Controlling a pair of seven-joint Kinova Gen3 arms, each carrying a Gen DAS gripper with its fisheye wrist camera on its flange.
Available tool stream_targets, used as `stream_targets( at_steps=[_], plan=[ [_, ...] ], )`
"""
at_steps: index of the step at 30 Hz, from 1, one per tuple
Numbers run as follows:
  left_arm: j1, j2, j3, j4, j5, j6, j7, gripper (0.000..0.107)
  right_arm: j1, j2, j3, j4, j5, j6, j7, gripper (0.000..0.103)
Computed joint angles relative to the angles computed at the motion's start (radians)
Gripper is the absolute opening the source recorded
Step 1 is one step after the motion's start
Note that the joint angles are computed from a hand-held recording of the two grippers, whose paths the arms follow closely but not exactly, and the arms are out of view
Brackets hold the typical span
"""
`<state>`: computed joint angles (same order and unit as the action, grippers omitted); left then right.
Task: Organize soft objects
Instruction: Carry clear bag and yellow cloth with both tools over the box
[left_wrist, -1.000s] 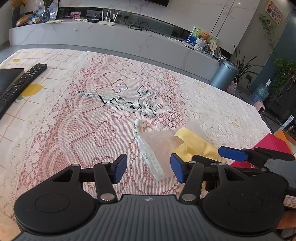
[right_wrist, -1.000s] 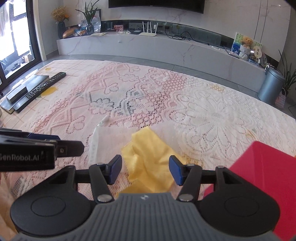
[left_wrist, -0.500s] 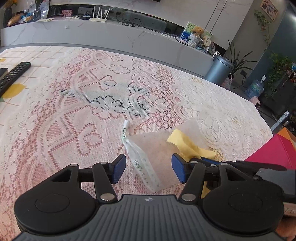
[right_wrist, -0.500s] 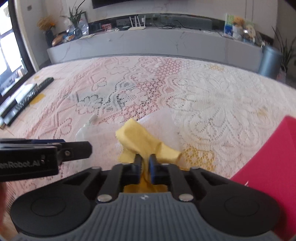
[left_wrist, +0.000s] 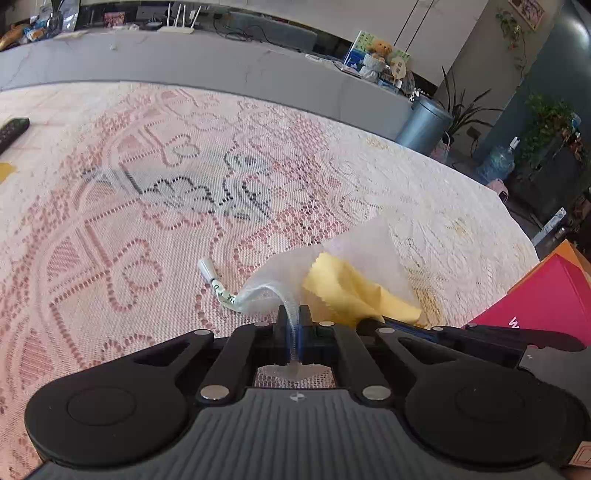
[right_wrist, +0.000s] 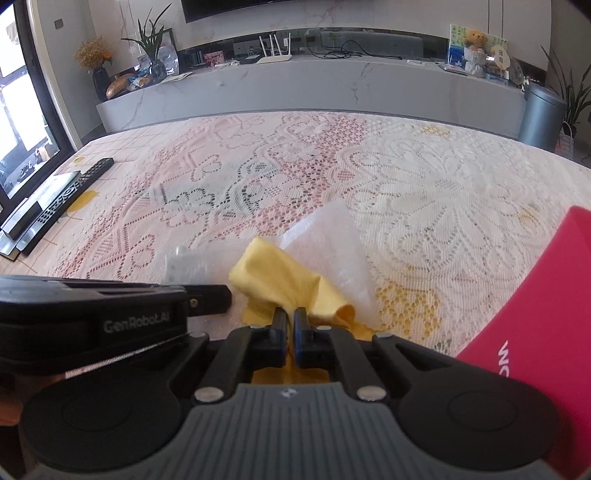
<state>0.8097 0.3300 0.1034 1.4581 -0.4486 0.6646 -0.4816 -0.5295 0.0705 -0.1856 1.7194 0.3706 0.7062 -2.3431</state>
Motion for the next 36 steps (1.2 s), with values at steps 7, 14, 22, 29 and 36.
stream_targets(
  at_steps=[7, 14, 22, 29, 36],
  plan=[
    [0.076, -0.062, -0.016, 0.034, -0.164, 0.052, 0.158, 0.002, -0.017, -0.084, -0.032, 0.024, 0.108, 0.025, -0.130, 0.000],
    [0.153, -0.115, 0.031, 0.057, -0.385, 0.155, 0.363, 0.002, 0.040, -0.211, -0.113, 0.061, 0.098, 0.043, -0.222, 0.000],
    [0.238, -0.134, 0.149, -0.003, -0.527, 0.350, 0.427, 0.002, 0.122, -0.384, -0.209, 0.079, 0.057, 0.104, -0.240, 0.000],
    [0.316, -0.127, 0.200, -0.085, -0.619, 0.403, 0.450, 0.002, 0.233, -0.587, -0.223, 0.095, -0.014, 0.180, -0.220, 0.000],
    [0.391, -0.059, 0.185, -0.216, -0.625, 0.351, 0.353, 0.002, 0.334, -0.772, -0.156, 0.113, -0.079, 0.263, -0.134, 0.000]
  ],
)
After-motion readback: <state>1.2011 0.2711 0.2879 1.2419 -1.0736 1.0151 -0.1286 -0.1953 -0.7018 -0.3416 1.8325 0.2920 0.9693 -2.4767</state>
